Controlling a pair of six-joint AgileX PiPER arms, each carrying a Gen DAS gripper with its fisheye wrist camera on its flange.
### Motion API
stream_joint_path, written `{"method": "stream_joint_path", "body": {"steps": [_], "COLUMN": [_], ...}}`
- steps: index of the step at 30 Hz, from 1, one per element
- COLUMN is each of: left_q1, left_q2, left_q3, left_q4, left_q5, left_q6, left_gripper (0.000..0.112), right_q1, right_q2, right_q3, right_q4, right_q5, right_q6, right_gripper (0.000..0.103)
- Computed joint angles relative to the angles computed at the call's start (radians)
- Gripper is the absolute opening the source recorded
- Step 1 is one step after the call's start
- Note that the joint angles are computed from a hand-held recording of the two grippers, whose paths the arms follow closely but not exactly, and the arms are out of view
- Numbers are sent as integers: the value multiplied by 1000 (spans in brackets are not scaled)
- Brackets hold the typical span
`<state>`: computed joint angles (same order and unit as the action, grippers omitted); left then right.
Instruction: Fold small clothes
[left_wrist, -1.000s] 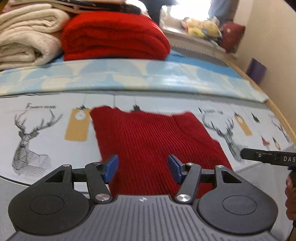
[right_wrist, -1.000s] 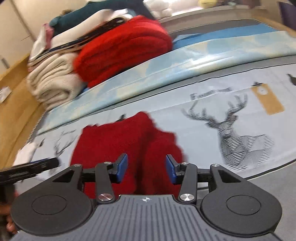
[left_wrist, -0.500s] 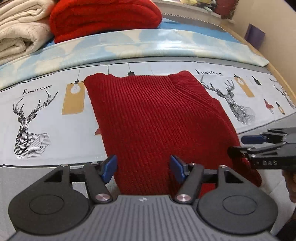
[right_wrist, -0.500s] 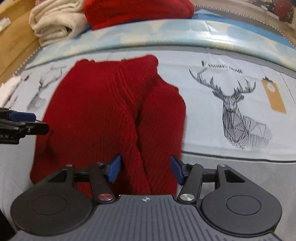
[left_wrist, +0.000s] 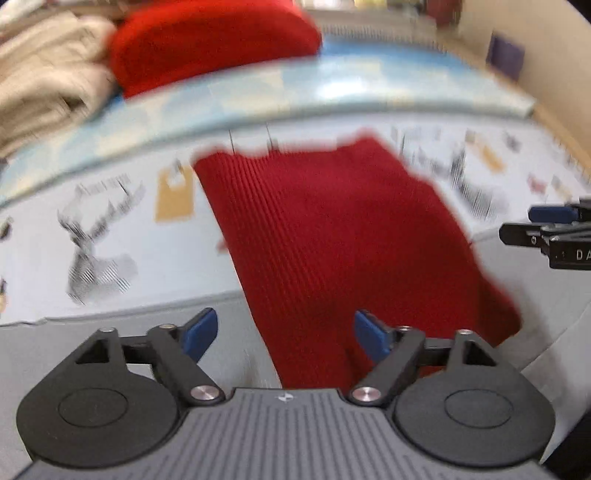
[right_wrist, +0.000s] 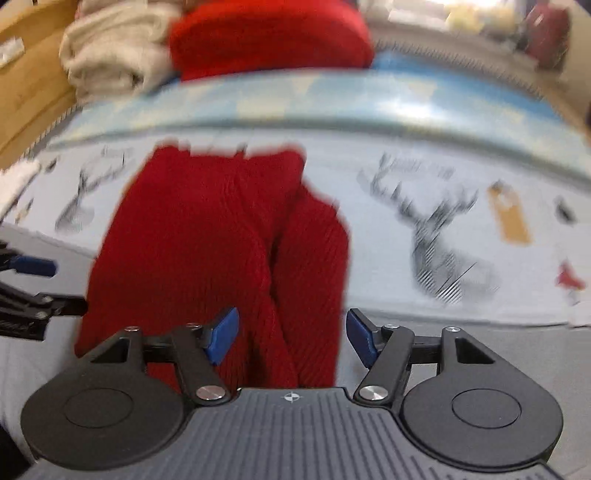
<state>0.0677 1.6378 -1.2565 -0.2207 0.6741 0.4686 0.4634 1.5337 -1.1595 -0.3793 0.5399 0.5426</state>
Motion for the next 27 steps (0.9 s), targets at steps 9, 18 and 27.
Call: {"method": "stream_joint_path", "body": {"steps": [9, 18, 27], "left_q1": [114, 98, 79], "left_q2": [-515, -664, -575], "left_q3": [450, 675, 657], "left_q4": [-377, -257, -183], "left_q5": [-294, -269, -235], "left_q6": [255, 40, -44], "left_gripper": [103, 103, 103], "right_q1": [310, 662, 651], "right_q2": [-367, -408, -353], "right_q3": [267, 408, 480], "right_q4": [-661, -819, -780], "right_q5": [93, 416, 385], "right_q6": [705, 1130, 1195], "right_gripper": [92, 97, 96]}}
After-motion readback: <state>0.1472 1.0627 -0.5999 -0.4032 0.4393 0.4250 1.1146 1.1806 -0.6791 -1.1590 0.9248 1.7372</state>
